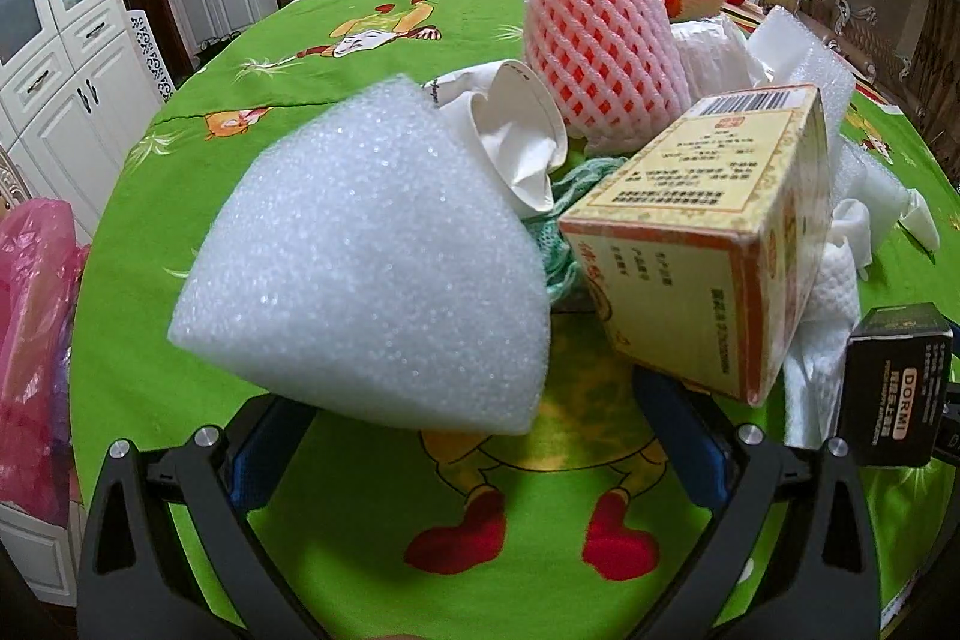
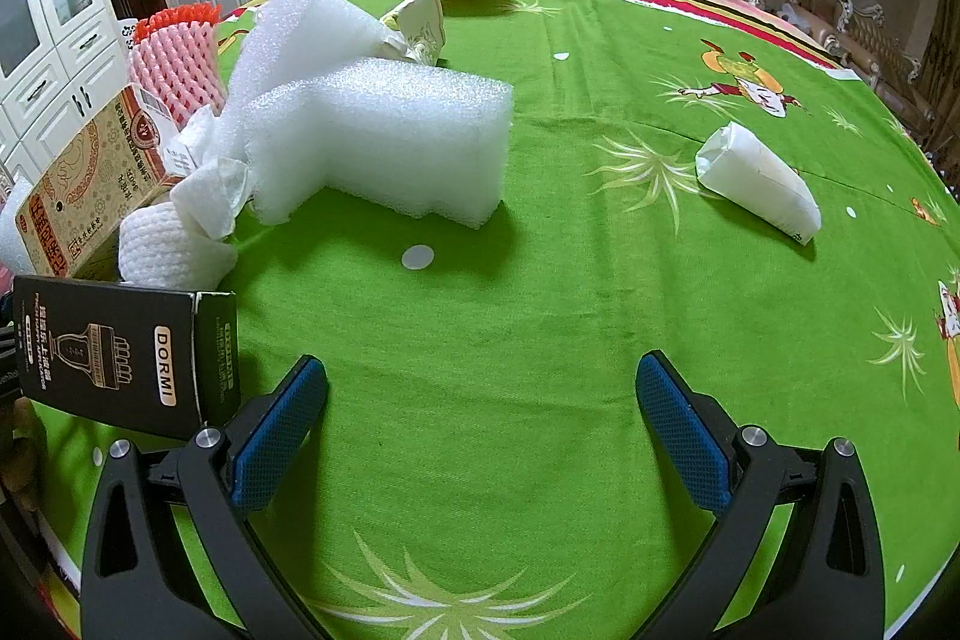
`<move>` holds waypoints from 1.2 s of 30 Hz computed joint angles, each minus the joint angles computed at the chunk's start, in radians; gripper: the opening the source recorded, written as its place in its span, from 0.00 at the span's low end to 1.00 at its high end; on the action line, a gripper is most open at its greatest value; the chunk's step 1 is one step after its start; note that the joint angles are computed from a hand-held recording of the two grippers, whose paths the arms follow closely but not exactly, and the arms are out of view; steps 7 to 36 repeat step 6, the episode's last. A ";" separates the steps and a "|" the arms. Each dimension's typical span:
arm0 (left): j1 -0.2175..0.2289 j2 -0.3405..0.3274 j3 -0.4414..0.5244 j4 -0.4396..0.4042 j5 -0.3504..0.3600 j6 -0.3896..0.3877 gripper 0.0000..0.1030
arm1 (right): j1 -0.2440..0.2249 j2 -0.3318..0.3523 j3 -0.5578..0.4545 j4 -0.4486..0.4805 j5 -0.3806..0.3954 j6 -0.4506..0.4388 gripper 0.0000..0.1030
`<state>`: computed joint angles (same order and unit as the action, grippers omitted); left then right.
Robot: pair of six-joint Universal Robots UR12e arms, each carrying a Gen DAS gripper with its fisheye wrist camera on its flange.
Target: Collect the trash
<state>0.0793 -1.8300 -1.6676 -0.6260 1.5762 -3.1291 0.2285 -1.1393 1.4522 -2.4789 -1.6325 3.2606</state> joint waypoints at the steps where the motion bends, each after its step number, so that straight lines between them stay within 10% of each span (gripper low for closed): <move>1: 0.000 0.000 0.001 0.000 0.000 0.001 0.97 | 0.000 0.000 0.000 0.000 0.000 0.000 0.94; 36: 0.001 -0.002 0.000 0.002 0.001 0.002 0.97 | 0.000 0.000 0.000 0.000 0.000 0.000 0.94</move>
